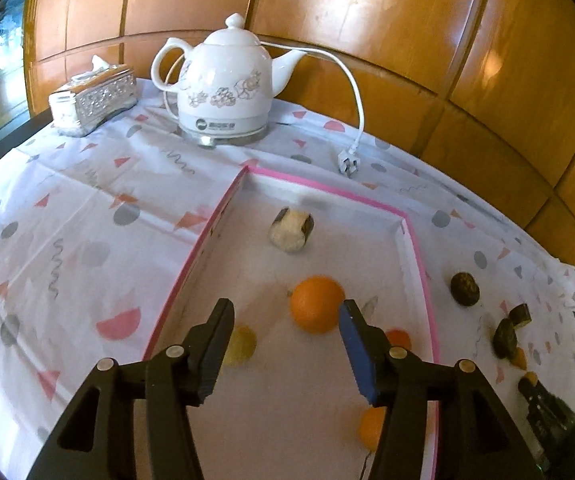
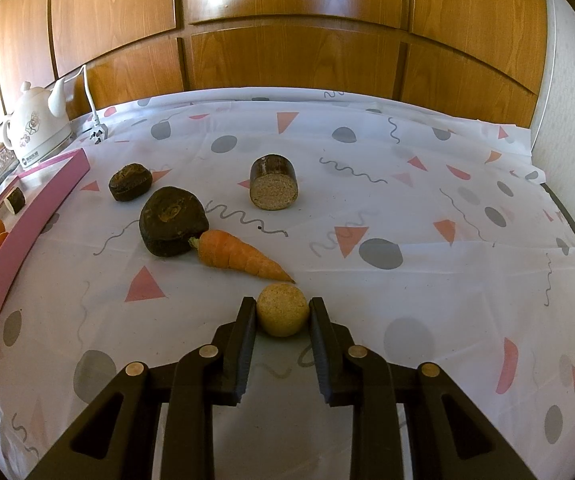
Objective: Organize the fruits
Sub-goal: 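Lower the orange into the pink tray and open the left tool, then carry the yellow fruit into the pink tray and open the right tool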
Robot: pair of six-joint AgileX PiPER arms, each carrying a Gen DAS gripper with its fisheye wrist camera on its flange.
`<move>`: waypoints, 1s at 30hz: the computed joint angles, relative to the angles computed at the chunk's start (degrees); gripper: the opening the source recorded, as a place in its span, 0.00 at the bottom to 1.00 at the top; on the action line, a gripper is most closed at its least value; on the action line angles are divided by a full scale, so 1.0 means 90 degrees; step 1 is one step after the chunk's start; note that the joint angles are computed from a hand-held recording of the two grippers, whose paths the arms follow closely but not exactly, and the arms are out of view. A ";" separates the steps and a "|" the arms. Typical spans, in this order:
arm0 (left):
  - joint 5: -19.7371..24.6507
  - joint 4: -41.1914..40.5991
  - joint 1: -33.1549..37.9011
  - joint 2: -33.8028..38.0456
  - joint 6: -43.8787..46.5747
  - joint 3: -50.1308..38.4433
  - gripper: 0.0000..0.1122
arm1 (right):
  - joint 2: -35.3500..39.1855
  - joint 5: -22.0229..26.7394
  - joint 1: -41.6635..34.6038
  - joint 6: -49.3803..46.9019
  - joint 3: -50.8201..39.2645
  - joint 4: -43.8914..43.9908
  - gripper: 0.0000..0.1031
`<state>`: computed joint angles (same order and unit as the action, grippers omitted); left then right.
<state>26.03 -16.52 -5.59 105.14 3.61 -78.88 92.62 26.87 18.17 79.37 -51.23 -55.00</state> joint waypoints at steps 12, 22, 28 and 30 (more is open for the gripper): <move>-0.0464 0.0497 -0.0164 -0.0702 -0.0153 0.0958 0.64 | -0.0087 -0.0015 0.0006 -0.0414 -0.0047 0.0446 0.25; -0.0519 0.0411 -0.0114 -0.0794 -0.0030 0.1104 0.68 | -0.0076 -0.0192 0.0363 -0.1549 -0.0396 0.1553 0.25; -0.0529 0.0010 0.0015 -0.0850 0.0337 0.1178 0.69 | 0.0097 -0.0409 0.0650 -0.2977 -0.1081 0.2729 0.25; -0.0563 -0.0066 0.0066 -0.0865 0.0413 0.1196 0.69 | 0.0256 -0.0427 0.0786 -0.3699 -0.1469 0.3291 0.25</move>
